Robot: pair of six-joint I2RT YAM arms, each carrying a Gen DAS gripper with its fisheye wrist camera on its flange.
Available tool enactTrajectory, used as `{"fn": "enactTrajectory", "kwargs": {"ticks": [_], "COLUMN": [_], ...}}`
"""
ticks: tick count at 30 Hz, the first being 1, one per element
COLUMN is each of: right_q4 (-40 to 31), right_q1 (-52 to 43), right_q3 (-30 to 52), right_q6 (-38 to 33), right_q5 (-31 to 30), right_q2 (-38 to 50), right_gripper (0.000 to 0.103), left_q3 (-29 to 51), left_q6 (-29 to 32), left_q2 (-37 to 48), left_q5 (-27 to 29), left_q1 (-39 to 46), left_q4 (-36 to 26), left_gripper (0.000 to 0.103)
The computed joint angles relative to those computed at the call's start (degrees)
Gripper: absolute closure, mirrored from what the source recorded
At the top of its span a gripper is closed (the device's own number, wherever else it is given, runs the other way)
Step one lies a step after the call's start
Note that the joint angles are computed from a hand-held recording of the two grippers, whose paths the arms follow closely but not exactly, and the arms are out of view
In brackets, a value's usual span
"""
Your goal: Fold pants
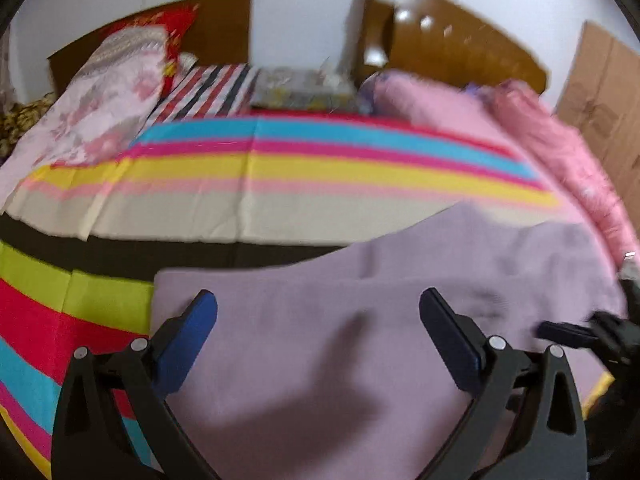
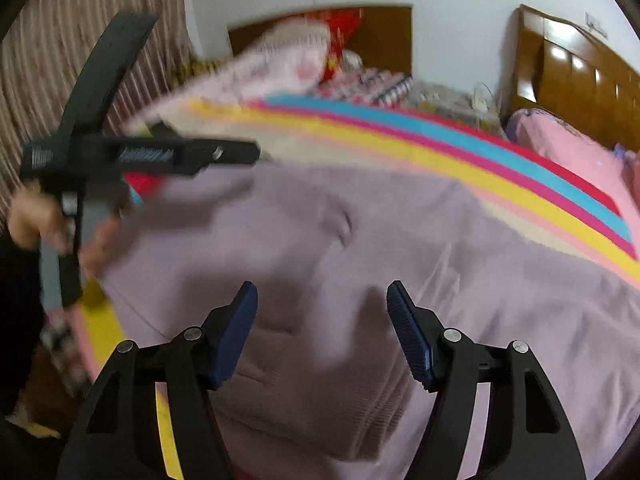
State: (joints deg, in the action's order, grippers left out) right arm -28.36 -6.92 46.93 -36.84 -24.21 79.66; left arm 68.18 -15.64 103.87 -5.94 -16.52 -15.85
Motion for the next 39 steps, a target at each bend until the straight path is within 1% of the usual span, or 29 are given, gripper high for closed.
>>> {"fn": "enactTrajectory", "kwargs": {"ticks": [1,2,3,6,7,9,11,13,14,15,16,18,20,21,23,24,25,26,27,30,31,32,33,34,35,36,37,38,39], "right_q4": [1.37,1.51,0.25,-7.36,-7.65,-6.54,-5.43,-4.57,-4.22,-3.93,-6.44,-9.8,-9.71,-7.64,-1.38,0.1,0.14,-4.46,-7.69,-12.58,-12.57,-10.39,-5.35,-2.31,-1.87,-5.32,-6.89,-6.38,-6.63], "right_q1": [-1.27,-3.23,-4.3,-6.39,-7.5,-10.93,-13.34,-15.24,-16.61,-18.84,-20.8,-23.46,-24.86,-25.12,-25.37,-25.48,-25.27,-26.66,-27.93,-30.42,-30.97,-31.37,-31.33,-30.47,-30.62,-31.62,-31.97,-32.62,-32.8], "right_q3": [-1.31,-1.71,-1.16,4.19,5.1,6.98,8.97,10.73,11.04,10.28,11.09,13.27,15.04,15.76,17.57,19.86,22.74,27.59,30.27,33.79,34.08,33.71,31.97,31.42,32.37,35.58,37.07,36.87,36.29], "right_q6": [-0.92,-1.66,-2.46,-4.51,-3.99,-2.65,-2.43,-2.36,-3.67,-6.63,-9.24,-10.38,-10.31,-9.63,-6.96,-5.72,-4.55,-5.9,-6.43,-6.55,-5.62,-3.59,-1.26,0.26,0.0,-1.64,-2.01,-2.75,-3.07], "right_q5": [-1.13,-4.21,-5.37,-6.69,-7.4,-8.58,-6.64,1.03,2.97,-0.84,-2.2,-3.24,-3.79,-2.99,1.23,3.47,6.96,4.37,1.71,-3.93,-5.22,-5.34,-2.57,0.97,2.57,-0.09,-1.57,-3.22,-3.24], "right_q2": [1.01,1.36,1.91,3.57,3.33,3.51,6.2,10.65,12.69,12.24,12.67,13.21,13.93,14.31,16.71,19.68,22.91,27.05,28.62,29.48,29.38,28.93,28.1,28.13,29.74,33.04,34.93,35.35,34.47], "right_gripper": [0.031,0.03,0.03,0.031,0.03,0.025,0.023,0.022,0.021,0.021,0.02,0.02,0.019,0.018,0.017,0.016,0.016,0.016,0.016,0.016,0.015,0.015,0.015,0.015,0.015,0.015,0.014,0.014,0.014], "left_q3": [-0.24,-2.43,-4.21,-4.58,-4.35,-4.15,-4.48,-4.93,-5.14,-4.94,-4.91,-4.63,-4.27,-4.01,-3.57,-3.47,-3.48,-3.5,-3.47,-3.46,-3.41,-3.22,-2.89,-2.72,-2.57,-2.55,-2.61,-2.55,-2.55], "left_q6": [0.03,0.74,1.17,1.08,1.27,1.52,0.92,0.62,0.37,0.04,0.06,0.13,0.25,0.34,0.44,0.49,0.47,0.43,0.3,0.31,0.4,0.4,0.46,0.47,0.48,0.43,0.45,0.46,0.47], "left_q2": [1.36,1.44,0.55,0.55,1.01,1.42,0.94,0.64,0.47,0.27,0.28,0.39,0.62,0.73,1.01,1.08,1.09,1.07,1.09,1.08,1.14,1.28,1.51,1.65,1.73,1.73,1.67,1.73,1.72], "left_q5": [0.54,1.78,1.82,2.38,1.84,0.18,-1.11,-0.96,-0.88,-0.97,-1.11,-1.24,-1.78,-1.93,-2.41,-2.39,-2.27,-2.21,-2.19,-2.11,-2.26,-2.52,-2.77,-2.96,-3.1,-3.16,-3.18,-3.03,-3.07], "left_q1": [0.69,1.24,1.19,1.63,1.54,0.93,-0.31,-0.47,-0.61,-0.89,-0.94,-0.94,-1.12,-1.13,-1.33,-1.27,-1.21,-1.21,-1.28,-1.17,-1.18,-1.27,-1.32,-1.37,-1.4,-1.44,-1.43,-1.36,-1.39], "left_q4": [0.12,2.85,5.03,5.46,5.43,5.05,4.59,4.89,5.07,4.74,4.7,4.44,4.02,3.78,3.28,3.22,3.32,3.36,3.4,3.42,3.35,3.19,2.93,2.75,2.55,2.51,2.53,2.58,2.55], "left_gripper": [0.002,0.002,0.002,0.002,0.002,0.002,0.002,0.002,0.002,0.002,0.002,0.002,0.001,0.001,0.001,0.001,0.001,0.001,0.001,0.001,0.001,0.001,0.001,0.001,0.001,0.001,0.001,0.001,0.001]}}
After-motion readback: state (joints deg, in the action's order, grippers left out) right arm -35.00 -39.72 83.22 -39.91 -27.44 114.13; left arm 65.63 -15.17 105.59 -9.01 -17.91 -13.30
